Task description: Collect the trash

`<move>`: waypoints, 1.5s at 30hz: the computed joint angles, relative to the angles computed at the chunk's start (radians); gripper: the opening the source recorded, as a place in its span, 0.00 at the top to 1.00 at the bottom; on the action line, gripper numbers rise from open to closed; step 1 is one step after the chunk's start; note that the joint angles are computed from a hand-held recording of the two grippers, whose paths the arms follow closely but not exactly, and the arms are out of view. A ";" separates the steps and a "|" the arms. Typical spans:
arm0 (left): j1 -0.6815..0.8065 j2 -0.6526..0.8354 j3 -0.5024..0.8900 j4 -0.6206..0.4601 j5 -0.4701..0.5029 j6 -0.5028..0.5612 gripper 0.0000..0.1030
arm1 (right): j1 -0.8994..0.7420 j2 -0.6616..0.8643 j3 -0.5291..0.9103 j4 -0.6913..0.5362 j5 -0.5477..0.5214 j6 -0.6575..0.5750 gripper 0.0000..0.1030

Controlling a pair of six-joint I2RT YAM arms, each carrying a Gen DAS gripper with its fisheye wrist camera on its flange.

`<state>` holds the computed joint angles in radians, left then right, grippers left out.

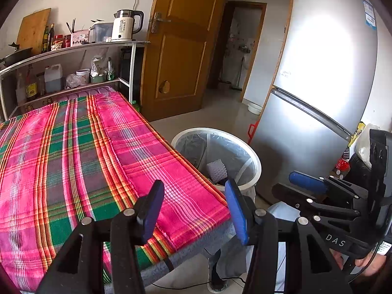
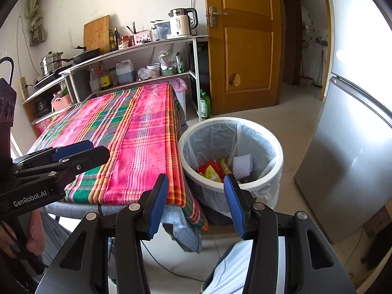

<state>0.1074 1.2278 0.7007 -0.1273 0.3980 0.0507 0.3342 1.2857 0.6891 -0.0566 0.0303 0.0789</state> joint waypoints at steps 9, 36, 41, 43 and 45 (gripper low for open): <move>0.006 -0.044 -0.045 0.012 -0.007 -0.005 0.48 | 0.025 -0.035 -0.032 0.014 0.035 0.011 0.53; -0.006 -0.079 -0.057 0.006 -0.028 -0.006 0.48 | 0.029 -0.052 -0.037 0.000 0.034 0.017 0.53; -0.012 -0.081 -0.058 0.008 -0.038 -0.005 0.48 | 0.030 -0.053 -0.038 0.000 0.035 0.017 0.53; -0.011 -0.082 -0.058 0.006 -0.036 -0.006 0.48 | 0.028 -0.052 -0.037 -0.002 0.032 0.018 0.53; -0.011 -0.084 -0.057 0.003 -0.036 -0.005 0.48 | 0.027 -0.048 -0.035 -0.002 0.030 0.019 0.53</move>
